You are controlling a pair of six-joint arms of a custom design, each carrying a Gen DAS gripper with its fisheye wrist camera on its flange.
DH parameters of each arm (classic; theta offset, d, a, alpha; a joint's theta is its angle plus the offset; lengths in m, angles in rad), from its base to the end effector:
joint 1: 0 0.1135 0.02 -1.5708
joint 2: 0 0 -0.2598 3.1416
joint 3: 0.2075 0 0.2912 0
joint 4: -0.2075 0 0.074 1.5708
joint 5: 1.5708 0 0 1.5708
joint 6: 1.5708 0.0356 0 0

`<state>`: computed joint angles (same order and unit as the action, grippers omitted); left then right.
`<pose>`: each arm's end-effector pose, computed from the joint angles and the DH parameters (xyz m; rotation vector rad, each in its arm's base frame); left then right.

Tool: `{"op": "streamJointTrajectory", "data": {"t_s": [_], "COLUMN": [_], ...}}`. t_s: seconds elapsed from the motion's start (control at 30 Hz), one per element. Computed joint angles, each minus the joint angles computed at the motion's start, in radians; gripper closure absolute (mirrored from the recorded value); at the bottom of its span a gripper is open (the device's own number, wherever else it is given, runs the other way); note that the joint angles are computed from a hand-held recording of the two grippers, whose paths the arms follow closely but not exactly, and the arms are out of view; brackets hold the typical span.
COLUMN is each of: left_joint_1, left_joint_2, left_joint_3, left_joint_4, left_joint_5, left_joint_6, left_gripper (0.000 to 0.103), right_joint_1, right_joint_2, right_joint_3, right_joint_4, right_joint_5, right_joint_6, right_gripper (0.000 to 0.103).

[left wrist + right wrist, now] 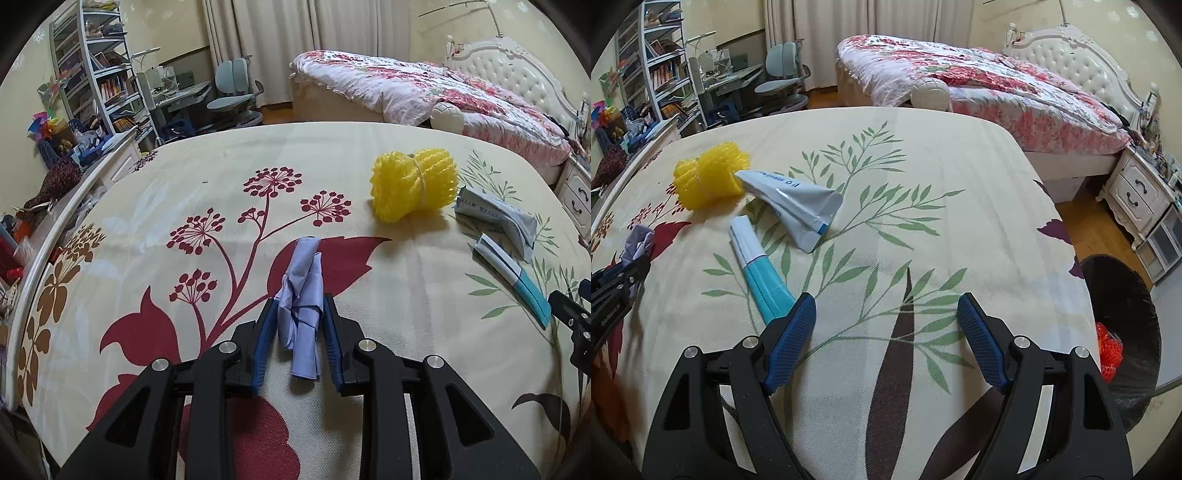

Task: Collect trash
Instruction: 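Lift the lavender cloth with the left tool while the right tool approaches the blue-white tube, then close the right tool around the blue-white tube while the left tool holds the cloth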

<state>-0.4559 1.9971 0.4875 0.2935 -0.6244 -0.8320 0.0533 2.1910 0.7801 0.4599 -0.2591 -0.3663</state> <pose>0.2251 -0.0872 -0.0272 -0.6014 2.3970 0.3713 0.3376 0.0271 -0.0351 -0.6189 2.4087 0.1957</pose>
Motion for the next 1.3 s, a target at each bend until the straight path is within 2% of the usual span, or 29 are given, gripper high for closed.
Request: {"op": "streamJointTrajectory", "data": {"t_s": [0.23, 0.5, 0.57, 0.7, 0.73, 0.83, 0.97, 1.0, 1.3], "left_joint_1": [0.006, 0.020, 0.027, 0.041, 0.040, 0.044, 0.043, 0.043, 0.023], "left_joint_2": [-0.004, -0.013, -0.014, -0.021, -0.020, -0.019, -0.019, -0.019, -0.042], "left_joint_3": [-0.002, -0.025, -0.038, -0.067, -0.067, -0.074, -0.075, -0.076, -0.103], "left_joint_4": [-0.016, 0.024, 0.055, 0.116, 0.120, 0.138, 0.143, 0.146, 0.169], "left_joint_5": [-0.010, 0.008, 0.023, 0.053, 0.053, 0.061, 0.062, 0.062, 0.060], "left_joint_6": [-0.016, -0.006, -0.002, 0.019, 0.022, 0.031, 0.031, 0.031, 0.026], "left_gripper": [0.064, 0.063, 0.064, 0.066, 0.067, 0.069, 0.072, 0.073, 0.077], "right_joint_1": [0.002, 0.063, 0.090, 0.128, 0.137, 0.163, 0.170, 0.169, 0.137], "right_joint_2": [-0.040, -0.077, -0.066, -0.035, -0.028, -0.022, -0.026, -0.026, -0.059], "right_joint_3": [-0.055, -0.071, -0.060, -0.031, -0.023, -0.036, -0.048, -0.050, -0.107], "right_joint_4": [0.047, 0.033, 0.024, 0.001, -0.010, 0.026, 0.041, 0.042, 0.075], "right_joint_5": [-0.013, -0.060, -0.060, -0.050, -0.048, -0.011, -0.012, -0.015, -0.048], "right_joint_6": [0.008, 0.002, -0.002, 0.003, 0.003, -0.001, -0.012, -0.014, -0.020], "right_gripper": [0.026, 0.027, 0.038, 0.041, 0.048, 0.052, 0.077, 0.081, 0.083]}}
